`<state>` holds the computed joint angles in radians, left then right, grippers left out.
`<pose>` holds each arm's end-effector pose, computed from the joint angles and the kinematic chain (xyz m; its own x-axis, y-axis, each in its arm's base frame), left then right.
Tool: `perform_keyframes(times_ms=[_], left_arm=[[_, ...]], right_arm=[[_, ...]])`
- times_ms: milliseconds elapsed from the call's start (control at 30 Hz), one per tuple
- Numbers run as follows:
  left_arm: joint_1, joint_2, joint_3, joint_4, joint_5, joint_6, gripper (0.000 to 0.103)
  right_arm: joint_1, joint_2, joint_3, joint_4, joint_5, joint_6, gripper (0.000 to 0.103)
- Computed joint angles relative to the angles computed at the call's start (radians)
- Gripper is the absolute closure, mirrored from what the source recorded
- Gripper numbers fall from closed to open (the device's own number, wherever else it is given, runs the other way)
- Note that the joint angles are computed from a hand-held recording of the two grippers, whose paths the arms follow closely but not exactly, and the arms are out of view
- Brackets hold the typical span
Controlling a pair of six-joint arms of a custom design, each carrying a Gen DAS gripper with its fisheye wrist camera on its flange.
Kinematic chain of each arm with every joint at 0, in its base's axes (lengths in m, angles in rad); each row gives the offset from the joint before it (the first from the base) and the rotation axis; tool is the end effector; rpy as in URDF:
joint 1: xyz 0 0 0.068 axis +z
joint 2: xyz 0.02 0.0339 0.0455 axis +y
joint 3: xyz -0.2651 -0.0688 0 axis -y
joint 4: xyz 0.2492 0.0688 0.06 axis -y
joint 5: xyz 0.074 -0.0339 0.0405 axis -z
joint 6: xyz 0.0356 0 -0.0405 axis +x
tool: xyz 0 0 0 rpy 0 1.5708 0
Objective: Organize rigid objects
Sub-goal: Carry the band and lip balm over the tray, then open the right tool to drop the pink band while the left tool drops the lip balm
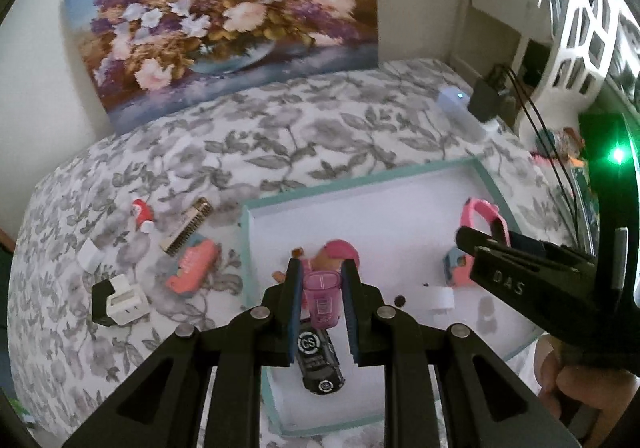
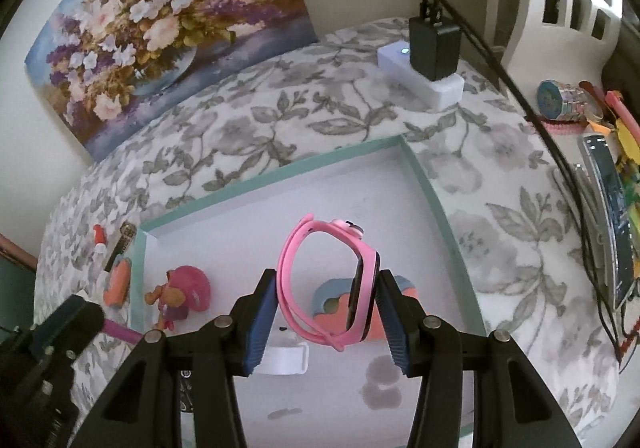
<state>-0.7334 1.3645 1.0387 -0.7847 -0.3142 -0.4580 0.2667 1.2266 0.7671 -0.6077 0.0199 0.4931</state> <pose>0.2071 -0.1718 0.2534 -0.8334 0.1849 -0.5209 0.1852 0.9813 0.0519 0.2253 0.0608 0.2103 -0.8646 0.2544 -0.4333 0.1760 0.9611 0.2131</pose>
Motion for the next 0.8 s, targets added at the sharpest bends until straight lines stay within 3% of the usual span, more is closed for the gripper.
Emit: perform_keyframes(times_ms=[167, 800], left_arm=[[0.025, -0.001, -0.018, 0.019, 0.071, -0.01, 0.083], [0.056, 0.04, -0.038, 0.036, 0.127, -0.029, 0.082]], right_arm=[[0.047, 0.031, 0.015, -0.002, 0.018, -0.009, 0.05], [0.087, 0.084, 0.024, 0.0, 0.016, -0.01, 0.049]])
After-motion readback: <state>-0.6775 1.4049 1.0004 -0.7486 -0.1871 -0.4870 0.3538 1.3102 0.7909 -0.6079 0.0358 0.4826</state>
